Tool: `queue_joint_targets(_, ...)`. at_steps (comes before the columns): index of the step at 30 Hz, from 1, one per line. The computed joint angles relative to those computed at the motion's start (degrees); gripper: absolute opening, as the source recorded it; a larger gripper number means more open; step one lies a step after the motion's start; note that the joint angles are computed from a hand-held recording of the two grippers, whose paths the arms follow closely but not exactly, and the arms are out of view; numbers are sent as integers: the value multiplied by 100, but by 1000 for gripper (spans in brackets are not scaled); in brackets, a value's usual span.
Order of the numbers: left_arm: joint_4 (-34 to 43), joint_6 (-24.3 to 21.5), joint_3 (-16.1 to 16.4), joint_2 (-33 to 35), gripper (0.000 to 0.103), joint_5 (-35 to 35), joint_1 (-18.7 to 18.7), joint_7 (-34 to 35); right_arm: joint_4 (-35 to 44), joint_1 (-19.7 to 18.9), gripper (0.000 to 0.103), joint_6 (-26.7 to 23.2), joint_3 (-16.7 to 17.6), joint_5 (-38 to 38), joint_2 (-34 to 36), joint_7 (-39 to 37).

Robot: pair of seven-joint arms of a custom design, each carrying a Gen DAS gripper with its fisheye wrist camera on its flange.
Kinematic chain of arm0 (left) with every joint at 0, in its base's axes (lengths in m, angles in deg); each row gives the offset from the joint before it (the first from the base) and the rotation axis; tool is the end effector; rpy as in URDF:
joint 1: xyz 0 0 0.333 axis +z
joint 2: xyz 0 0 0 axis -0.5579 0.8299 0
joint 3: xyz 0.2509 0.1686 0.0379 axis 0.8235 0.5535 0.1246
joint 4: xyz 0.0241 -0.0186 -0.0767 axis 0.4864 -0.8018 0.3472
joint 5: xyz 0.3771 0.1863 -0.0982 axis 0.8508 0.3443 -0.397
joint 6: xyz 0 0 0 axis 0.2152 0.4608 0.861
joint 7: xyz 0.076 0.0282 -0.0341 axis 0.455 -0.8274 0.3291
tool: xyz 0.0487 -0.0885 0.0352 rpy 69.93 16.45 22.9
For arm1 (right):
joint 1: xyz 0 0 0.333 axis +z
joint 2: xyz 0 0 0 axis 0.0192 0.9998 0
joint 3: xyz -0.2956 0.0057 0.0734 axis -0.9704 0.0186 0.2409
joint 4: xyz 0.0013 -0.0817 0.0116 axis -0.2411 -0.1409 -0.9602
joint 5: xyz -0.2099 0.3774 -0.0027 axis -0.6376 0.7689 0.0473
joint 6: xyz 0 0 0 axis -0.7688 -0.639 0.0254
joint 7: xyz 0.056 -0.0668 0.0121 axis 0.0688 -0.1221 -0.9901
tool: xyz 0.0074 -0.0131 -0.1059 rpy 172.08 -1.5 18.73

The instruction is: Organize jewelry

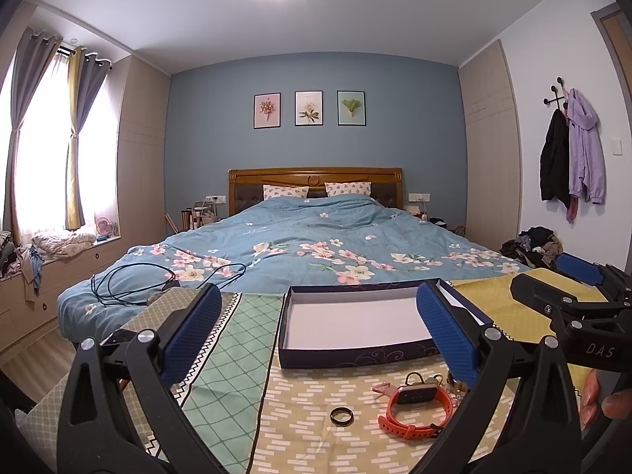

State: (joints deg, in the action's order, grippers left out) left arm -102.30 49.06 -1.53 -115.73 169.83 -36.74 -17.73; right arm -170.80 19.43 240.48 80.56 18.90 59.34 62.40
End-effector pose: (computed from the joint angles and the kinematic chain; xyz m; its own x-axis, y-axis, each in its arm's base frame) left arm 0.4301 -0.2161 0.5758 0.4079 -0.9128 -0.0215 -0.1278 -0.0338 -0.9912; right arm 0.5376 0.1151 0.5888 0.5883 -0.8074 -0.0457 -0.1934 -0.0856 -0.9774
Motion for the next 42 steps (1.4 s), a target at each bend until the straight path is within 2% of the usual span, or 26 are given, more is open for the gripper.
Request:
queue_joint_targets(7, 2, 90, 56, 36, 97, -38, -7, 46, 14, -1, 96, 16, 7, -154, 42, 146)
queue_joint_targets(12, 15, 288, 189, 113, 97, -201, -4, 230, 10, -22, 96, -92, -12, -578, 87, 507)
queue_joint_targets(15, 28, 551, 363, 204, 97, -502, -28, 608, 55, -105, 96, -298, -2, -1412, 208, 1200)
queue_joint_targets(18, 44, 841, 557, 377, 97, -1013, -65, 1316, 77, -187, 95, -536, 13, -2163, 310, 1803)
queue_joint_targets(20, 53, 1029, 672, 504, 97, -1389, -104, 1794, 125, -239, 91, -664, 38, -2652, 409, 2176)
queue_joint_targets(23, 110, 1259, 794, 745, 97, -1928, -139, 2435, 267, -386, 79, -1046, 84, -3577, 617, 2982)
queue_joint_targets(25, 169, 1377, 837, 910, 92, -2219, -158, 2809, 360, -457, 62, -1260, 96, -3978, 727, 3331)
queue_joint_targets(29, 251, 1825, 1077, 1268, 80, -3005, -273, 3650, 629, -611, 47, -1574, 131, -4784, 1033, 4051)
queue_joint_targets(32, 344, 1926, 1132, 1481, 68, -3442, -305, 4151, 968, -716, 34, -2019, 129, -5240, 1333, 4510)
queue_joint_targets(34, 358, 2046, 1194, 1562, 65, -3737, -344, 4502, 1243, -777, 30, -2449, 124, -5462, 1545, 4685)
queue_joint_targets(36, 369, 2151, 1264, 1642, 58, -4082, -419, 4900, 1372, -798, 29, -2539, 159, -5631, 1666, 4744)
queue_joint_targets(39, 440, 2165, 1370, 1786, 48, -4715, -577, 5536, 1640, -840, 18, -2835, 178, -5695, 1865, 4799)
queue_joint_targets(42, 513, 2124, 1470, 1900, 41, -5392, -736, 6179, 1802, -863, 17, -2988, 200, -5818, 1971, 4831)
